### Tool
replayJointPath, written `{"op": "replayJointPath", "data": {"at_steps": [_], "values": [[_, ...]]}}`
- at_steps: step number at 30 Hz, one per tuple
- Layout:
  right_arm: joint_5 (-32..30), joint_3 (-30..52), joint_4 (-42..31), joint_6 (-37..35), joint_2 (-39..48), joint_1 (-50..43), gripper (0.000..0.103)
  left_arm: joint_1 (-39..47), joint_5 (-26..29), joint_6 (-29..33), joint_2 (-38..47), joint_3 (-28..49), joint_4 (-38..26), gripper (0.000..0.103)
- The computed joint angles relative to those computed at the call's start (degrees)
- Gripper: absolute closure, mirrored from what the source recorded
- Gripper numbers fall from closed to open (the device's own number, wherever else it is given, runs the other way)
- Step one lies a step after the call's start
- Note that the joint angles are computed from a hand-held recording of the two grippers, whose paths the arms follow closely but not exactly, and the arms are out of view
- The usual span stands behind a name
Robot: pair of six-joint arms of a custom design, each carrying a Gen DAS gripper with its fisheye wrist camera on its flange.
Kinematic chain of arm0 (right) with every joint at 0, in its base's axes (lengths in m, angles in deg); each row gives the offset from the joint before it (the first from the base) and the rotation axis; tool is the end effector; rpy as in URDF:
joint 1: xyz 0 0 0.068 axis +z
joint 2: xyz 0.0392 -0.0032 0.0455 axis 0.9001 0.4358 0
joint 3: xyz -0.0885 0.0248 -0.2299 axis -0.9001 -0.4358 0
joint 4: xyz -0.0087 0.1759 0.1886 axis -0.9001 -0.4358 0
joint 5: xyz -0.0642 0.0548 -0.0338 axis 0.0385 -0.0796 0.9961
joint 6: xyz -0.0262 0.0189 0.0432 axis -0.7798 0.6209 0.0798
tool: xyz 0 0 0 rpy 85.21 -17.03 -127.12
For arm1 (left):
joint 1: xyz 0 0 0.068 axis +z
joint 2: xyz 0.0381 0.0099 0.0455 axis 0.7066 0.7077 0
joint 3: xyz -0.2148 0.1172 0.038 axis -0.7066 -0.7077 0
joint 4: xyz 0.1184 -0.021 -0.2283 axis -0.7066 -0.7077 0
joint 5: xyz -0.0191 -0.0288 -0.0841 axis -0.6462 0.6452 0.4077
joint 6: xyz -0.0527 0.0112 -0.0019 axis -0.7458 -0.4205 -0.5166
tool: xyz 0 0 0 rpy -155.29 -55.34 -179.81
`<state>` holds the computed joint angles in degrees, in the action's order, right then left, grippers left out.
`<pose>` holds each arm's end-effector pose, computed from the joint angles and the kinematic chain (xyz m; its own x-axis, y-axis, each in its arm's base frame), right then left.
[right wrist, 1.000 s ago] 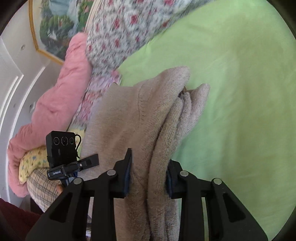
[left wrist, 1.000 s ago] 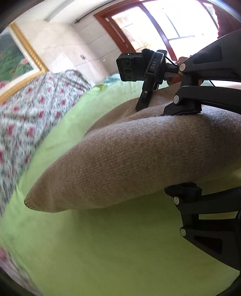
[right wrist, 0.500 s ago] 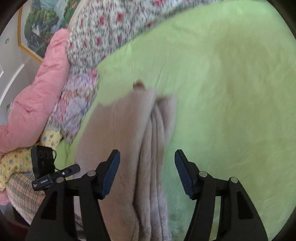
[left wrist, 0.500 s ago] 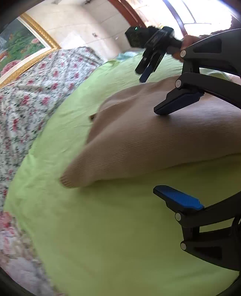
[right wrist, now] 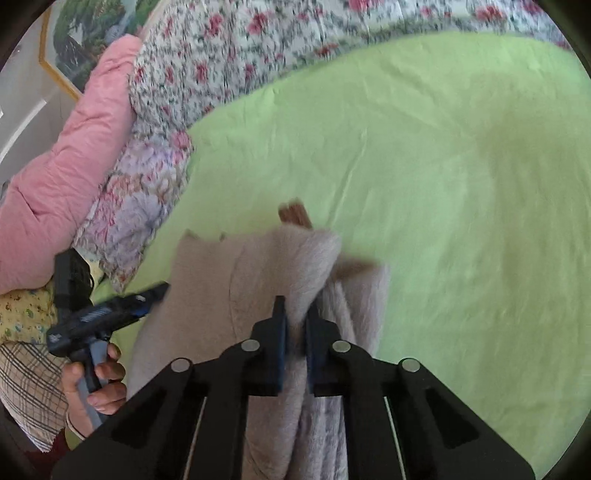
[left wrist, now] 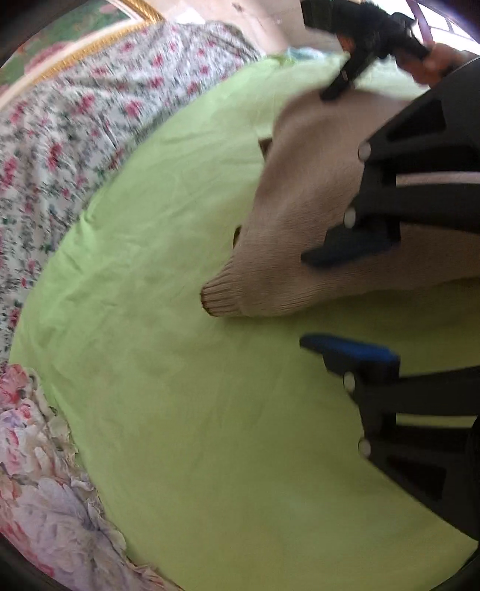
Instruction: Fold small clothes
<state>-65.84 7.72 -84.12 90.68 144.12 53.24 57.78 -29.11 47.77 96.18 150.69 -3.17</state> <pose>0.2526 -0.0253 0.2384 -0.7617 0.4121 -0.5000 -0.0423 0.7384 0.6731 0.3689 0.0678 0.1965 -0.8659 -0.1598 -0.4740 0.0353 0.9257 -0.3767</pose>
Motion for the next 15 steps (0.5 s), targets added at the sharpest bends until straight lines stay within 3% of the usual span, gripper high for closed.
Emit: {"op": "replayJointPath", "data": {"at_steps": [4,6,9,10,12,13,15], "values": [[8.46,4.27,-1.73,-3.78,4.57,3.35,0.095,-5.04,-9.09,0.48,-0.66,-2.79,4.3,0.076],[8.48,3.88,-1.54,-3.89,7.8,4.51,0.095,-5.85,-11.55,1.59,-2.19,-4.49,5.28,0.077],[4.6,-0.39,0.01,-0.97,3.67,2.26,0.091,-3.72,-7.63,4.11,-6.78,-6.8,3.04,0.076],[2.47,-1.73,-1.03,-0.27,1.21,0.59,0.085,-2.63,-5.58,5.68,-9.41,-8.4,2.08,0.075],[-0.14,-4.65,-3.88,-0.31,-5.01,-2.26,0.069,-0.97,-3.31,8.3,-15.27,-12.26,0.84,0.066],[-0.71,-6.24,-5.62,-0.67,-8.8,-3.25,0.061,0.21,-2.09,9.82,-19.03,-14.83,-0.02,0.055],[-2.64,-9.0,-10.39,-1.5,-17.09,-5.26,0.056,3.87,2.3,14.63,-27.44,-20.3,-3.28,0.05]]}}
